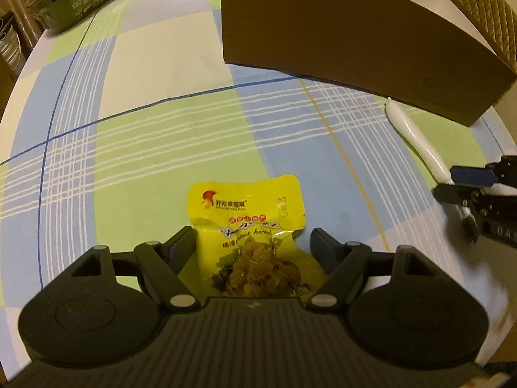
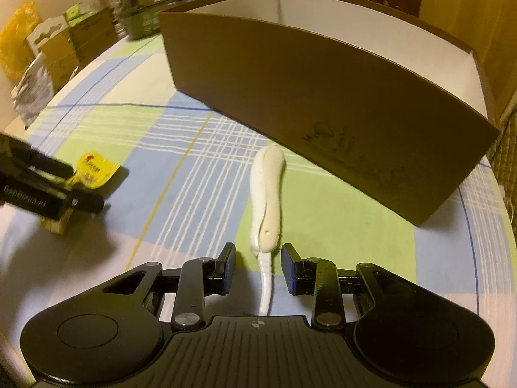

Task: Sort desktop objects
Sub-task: 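Lift the snack pack and toothbrush and carry them toward the brown box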

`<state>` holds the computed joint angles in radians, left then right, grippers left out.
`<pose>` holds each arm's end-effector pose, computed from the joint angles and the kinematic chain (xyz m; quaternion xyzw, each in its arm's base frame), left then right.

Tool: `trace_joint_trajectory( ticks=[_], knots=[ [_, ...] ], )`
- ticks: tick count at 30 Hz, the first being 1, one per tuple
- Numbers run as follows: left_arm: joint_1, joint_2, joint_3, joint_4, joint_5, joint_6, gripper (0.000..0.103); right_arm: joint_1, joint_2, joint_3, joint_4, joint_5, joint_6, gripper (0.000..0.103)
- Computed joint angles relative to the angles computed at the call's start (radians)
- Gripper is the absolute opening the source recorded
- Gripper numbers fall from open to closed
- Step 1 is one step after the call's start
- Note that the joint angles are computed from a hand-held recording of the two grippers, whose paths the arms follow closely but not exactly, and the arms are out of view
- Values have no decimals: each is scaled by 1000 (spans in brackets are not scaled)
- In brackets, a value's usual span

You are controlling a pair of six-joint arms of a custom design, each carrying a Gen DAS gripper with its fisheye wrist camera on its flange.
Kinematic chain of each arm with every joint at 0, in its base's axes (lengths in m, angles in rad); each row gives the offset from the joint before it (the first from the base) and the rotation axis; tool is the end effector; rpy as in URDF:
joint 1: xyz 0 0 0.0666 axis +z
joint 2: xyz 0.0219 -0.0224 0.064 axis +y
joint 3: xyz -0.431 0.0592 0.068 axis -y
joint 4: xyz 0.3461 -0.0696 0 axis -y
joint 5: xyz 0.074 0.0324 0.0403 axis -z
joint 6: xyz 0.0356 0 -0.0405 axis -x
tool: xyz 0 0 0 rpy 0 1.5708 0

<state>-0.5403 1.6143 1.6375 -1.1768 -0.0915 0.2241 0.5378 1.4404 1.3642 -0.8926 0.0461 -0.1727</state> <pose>0.4292 -0.2541 0.4661 0.1445 0.9666 -0.0356 0.2086 0.3792 0.2238 0.4500 -0.1666 0.9402 0.0825 0.2855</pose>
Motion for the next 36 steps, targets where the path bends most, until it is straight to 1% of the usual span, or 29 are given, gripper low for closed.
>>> trace_joint_trajectory(
  ticks=[2,4,5,10,13,15,16,23,36],
  knots=[
    [-4,-4,-7,1,-9,-7,74,-1,3,1,6,5,-3,29],
    [-5,-10,-16,8,-10,-12,71,1,6,1,13,14,-3,30],
    [-6,-14,-22,14,-14,-22,66,3,11,3,18,21,-1,31],
    [-5,-26,-37,26,-4,-43,66,9,31,17,32,49,7,31],
    [-4,-33,-44,32,11,-48,65,10,41,21,45,53,6,31],
    [-5,-35,-47,36,19,-51,65,12,44,23,46,52,11,27],
    [-6,-36,-48,37,21,-53,65,14,43,24,44,49,14,17],
    [-7,-36,-45,34,28,-59,64,19,32,27,8,37,1,17],
    [-4,-40,-52,43,44,-80,64,33,16,27,-27,46,-46,17]
  ],
)
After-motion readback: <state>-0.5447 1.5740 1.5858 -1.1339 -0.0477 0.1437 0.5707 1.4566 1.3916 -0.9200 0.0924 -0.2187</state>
